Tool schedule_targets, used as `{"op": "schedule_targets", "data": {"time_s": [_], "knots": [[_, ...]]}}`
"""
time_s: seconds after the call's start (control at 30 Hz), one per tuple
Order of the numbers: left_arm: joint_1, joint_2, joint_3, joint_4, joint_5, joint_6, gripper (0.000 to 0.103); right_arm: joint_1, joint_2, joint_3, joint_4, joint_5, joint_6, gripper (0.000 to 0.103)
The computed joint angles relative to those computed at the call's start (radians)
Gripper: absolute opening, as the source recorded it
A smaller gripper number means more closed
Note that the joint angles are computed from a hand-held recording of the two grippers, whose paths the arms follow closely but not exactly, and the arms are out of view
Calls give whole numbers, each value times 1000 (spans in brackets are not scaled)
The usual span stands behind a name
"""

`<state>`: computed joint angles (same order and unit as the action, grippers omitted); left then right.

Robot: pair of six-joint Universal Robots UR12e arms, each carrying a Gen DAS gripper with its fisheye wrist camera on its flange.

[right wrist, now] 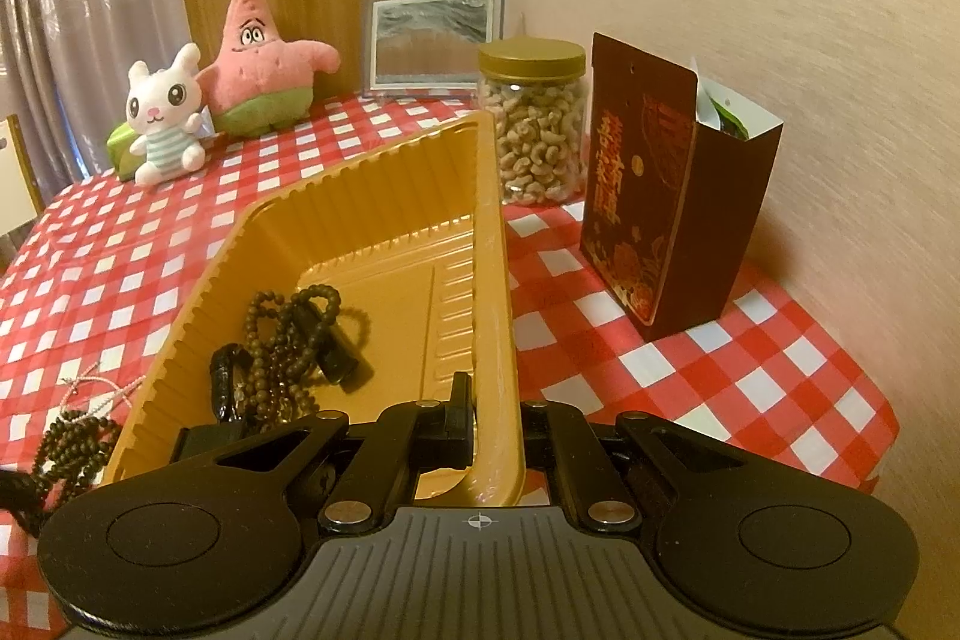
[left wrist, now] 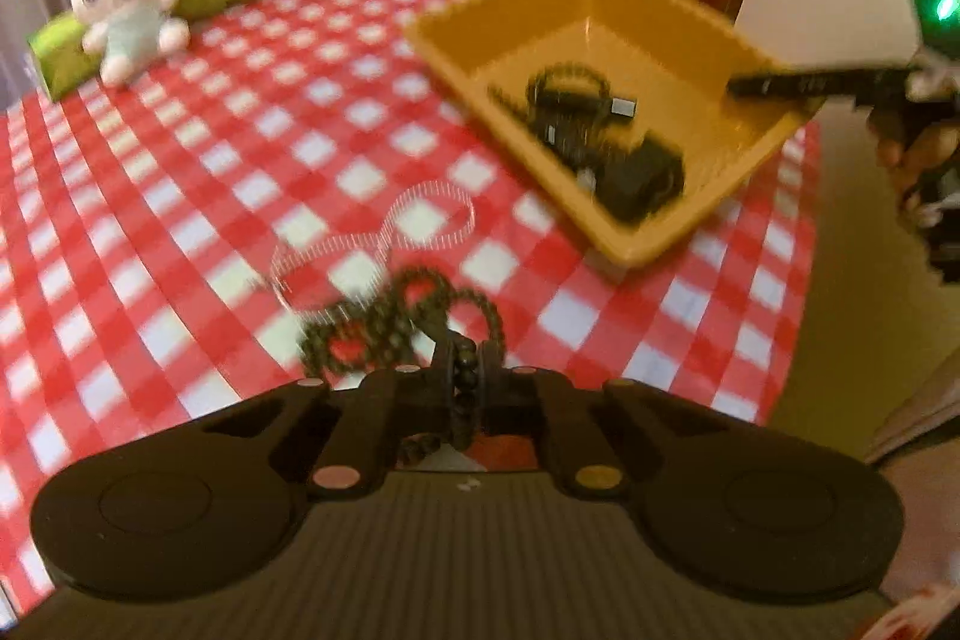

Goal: Organize jewelry
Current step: 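Lift the dark bead strand high and lower it into the orange tray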

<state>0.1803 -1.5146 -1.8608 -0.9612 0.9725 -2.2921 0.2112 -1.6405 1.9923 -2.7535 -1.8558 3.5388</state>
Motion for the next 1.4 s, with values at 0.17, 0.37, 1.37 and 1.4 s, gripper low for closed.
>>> {"op": "schedule_targets", "data": {"time_s": [0.17, 0.37, 1.37, 1.4], "knots": [[41, 17, 34, 21, -77, -24, 6, -2, 0, 1, -5, 3, 1, 5], [78, 19, 71, 137, -131, -170, 6, -3, -1, 1, -5, 4, 2, 5], [121, -25, 162, 391, -91, -434, 6, -5, 1, -2, -5, 5, -6, 5], [122, -25, 162, 390, -93, -436, 6, -6, 2, -4, -4, 5, -9, 5]]}}
